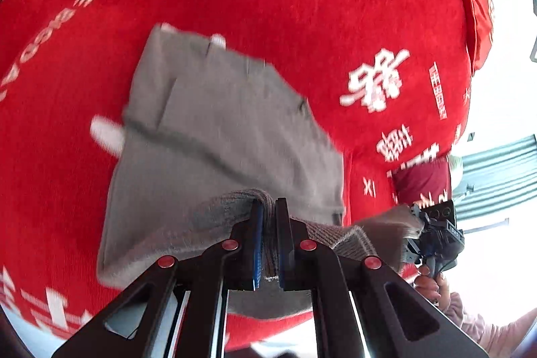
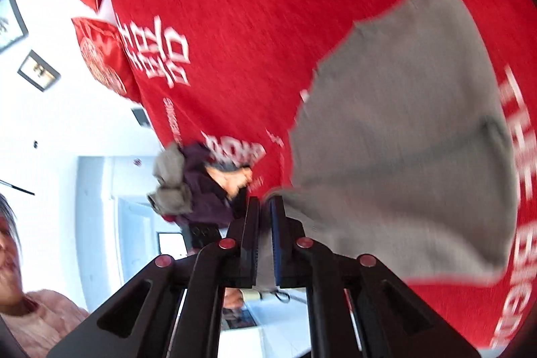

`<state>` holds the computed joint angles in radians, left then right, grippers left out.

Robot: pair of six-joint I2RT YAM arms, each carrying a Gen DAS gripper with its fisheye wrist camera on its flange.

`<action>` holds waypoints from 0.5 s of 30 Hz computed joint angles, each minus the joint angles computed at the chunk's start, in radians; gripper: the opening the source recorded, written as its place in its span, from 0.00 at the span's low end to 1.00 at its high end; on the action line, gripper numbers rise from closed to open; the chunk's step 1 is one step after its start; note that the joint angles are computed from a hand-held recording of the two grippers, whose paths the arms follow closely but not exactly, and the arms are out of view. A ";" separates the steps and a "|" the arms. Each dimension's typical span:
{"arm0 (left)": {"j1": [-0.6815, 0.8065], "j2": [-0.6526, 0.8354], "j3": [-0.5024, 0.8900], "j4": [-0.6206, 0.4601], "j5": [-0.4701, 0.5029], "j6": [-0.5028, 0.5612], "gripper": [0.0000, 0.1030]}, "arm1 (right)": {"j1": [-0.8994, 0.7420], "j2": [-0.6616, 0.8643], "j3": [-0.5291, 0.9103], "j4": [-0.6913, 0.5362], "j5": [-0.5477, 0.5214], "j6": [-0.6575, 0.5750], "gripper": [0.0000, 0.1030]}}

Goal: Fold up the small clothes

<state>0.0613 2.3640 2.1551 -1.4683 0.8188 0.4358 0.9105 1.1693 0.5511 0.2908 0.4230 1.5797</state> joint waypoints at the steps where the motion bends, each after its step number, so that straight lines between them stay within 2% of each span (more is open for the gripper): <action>1: -0.011 0.023 0.041 0.011 0.003 -0.030 0.07 | -0.062 -0.018 -0.006 0.003 -0.054 -0.026 0.06; 4: -0.046 0.104 0.163 0.028 -0.012 -0.099 0.07 | -0.233 -0.009 0.031 -0.094 -0.268 -0.071 0.06; 6: -0.063 0.143 0.214 0.025 -0.035 -0.114 0.07 | -0.278 0.016 0.041 -0.151 -0.352 -0.053 0.10; 8: -0.070 0.163 0.227 0.030 -0.057 -0.119 0.07 | -0.318 0.074 0.118 -0.336 -0.431 -0.081 0.15; 10: -0.074 0.187 0.245 0.037 -0.072 -0.138 0.07 | -0.345 0.171 0.246 -0.560 -0.478 -0.189 0.28; 11: -0.076 0.196 0.254 0.042 -0.080 -0.146 0.07 | -0.353 0.216 0.296 -0.630 -0.488 -0.249 0.42; 12: -0.077 0.207 0.269 0.040 -0.087 -0.150 0.07 | -0.362 0.259 0.340 -0.682 -0.492 -0.307 0.48; 13: -0.080 0.215 0.279 0.043 -0.097 -0.159 0.07 | -0.375 0.305 0.384 -0.721 -0.495 -0.365 0.48; 15: -0.086 0.217 0.285 0.058 -0.138 -0.168 0.07 | -0.403 0.365 0.429 -0.725 -0.515 -0.440 0.48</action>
